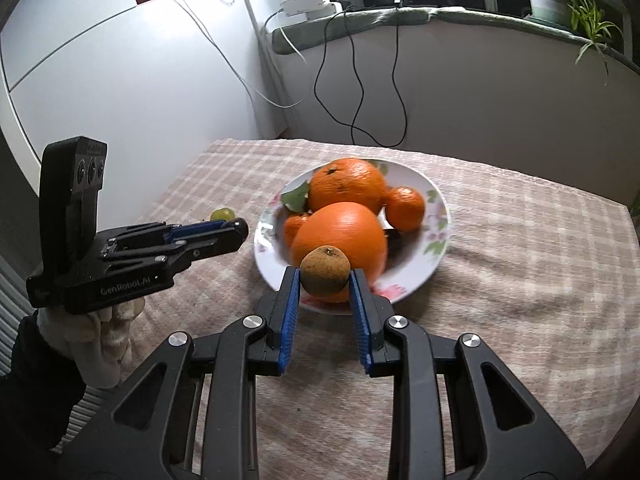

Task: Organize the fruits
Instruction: 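Carry the plum with the left tool to the plate while the right tool places the kiwi there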

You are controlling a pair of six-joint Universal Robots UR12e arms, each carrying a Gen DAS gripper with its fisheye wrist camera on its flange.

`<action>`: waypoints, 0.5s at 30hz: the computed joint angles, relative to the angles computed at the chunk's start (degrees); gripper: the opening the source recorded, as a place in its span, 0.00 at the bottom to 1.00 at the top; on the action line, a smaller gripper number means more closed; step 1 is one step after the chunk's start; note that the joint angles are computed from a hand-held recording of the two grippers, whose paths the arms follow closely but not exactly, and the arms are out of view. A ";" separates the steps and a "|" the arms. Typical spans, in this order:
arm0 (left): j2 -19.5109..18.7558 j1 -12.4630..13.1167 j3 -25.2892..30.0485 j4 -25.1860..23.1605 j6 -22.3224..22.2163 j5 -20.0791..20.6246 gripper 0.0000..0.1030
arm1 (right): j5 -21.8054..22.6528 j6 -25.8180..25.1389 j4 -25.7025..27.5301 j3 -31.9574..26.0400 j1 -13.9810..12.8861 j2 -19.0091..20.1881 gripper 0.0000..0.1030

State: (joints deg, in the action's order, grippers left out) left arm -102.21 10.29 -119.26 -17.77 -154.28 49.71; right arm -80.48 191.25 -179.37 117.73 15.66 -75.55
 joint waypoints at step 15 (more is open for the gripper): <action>-0.11 -2.11 0.37 -1.03 1.20 1.34 0.22 | -1.86 2.17 -0.17 0.36 -2.30 0.31 0.26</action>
